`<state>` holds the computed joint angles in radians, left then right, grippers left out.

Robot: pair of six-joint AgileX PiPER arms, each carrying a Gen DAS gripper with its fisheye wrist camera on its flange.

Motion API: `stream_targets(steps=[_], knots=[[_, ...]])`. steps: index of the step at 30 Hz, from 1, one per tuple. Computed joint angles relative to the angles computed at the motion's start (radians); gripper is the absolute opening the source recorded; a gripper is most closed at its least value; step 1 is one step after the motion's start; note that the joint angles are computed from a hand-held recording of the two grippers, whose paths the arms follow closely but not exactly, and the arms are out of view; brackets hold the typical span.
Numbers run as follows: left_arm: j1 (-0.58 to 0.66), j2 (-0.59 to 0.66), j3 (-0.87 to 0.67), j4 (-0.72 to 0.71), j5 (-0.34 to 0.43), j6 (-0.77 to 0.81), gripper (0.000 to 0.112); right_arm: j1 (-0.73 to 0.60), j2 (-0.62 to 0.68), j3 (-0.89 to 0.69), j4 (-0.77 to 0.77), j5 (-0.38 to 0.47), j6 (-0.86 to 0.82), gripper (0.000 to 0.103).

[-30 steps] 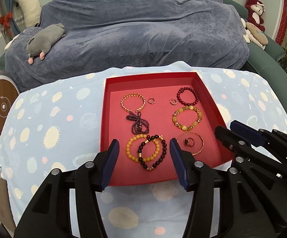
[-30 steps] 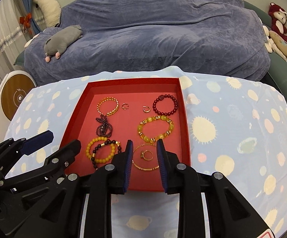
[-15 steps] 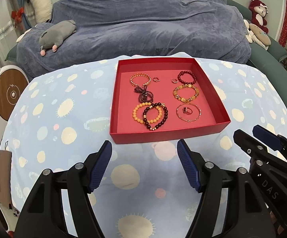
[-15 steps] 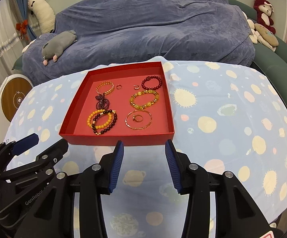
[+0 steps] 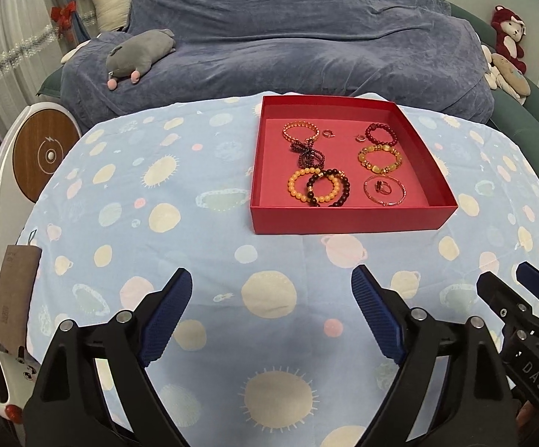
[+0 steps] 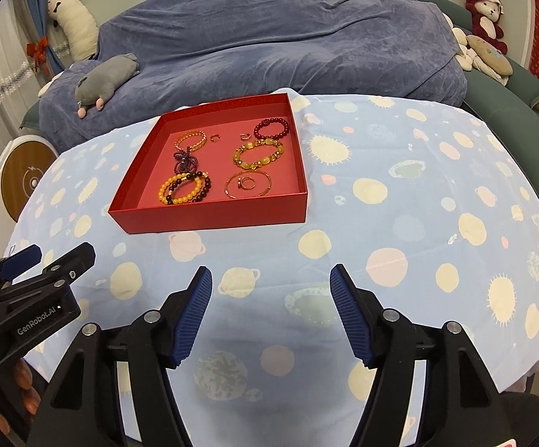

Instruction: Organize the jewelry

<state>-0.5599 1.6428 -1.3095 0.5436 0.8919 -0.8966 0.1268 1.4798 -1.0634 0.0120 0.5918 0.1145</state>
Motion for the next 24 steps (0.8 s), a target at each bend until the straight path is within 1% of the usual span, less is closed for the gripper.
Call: stream_targets(steps=[6,8,12,13,18,20,24], knots=[[-0.020,-0.007,0.029,0.012,-0.005,-0.044,0.091,0.016,-0.015,0.025,-0.020,-0.007,0.021,0.073],[-0.026,-0.006,0.035,0.013,-0.007,-0.053,0.093,0.017,-0.019,0.032,-0.009,-0.010,0.012,0.075],[-0.035,0.000,0.044,0.016,-0.007,-0.063,0.095,0.030,-0.022,0.040,-0.049,-0.019,0.051,0.080],[-0.037,0.002,0.044,0.020,-0.004,-0.071,0.095,0.032,-0.020,0.039,-0.058,-0.019,0.061,0.083],[-0.031,0.007,0.052,0.016,-0.004,-0.095,0.096,0.022,-0.016,0.042,-0.046,-0.021,0.060,0.087],[-0.035,0.009,0.055,0.029,0.002,-0.107,0.096,0.026,-0.015,0.046,-0.056,-0.023,0.067,0.097],[-0.038,0.011,0.061,0.049,0.010,-0.124,0.096,0.031,-0.016,0.053,-0.078,-0.032,0.096,0.097]])
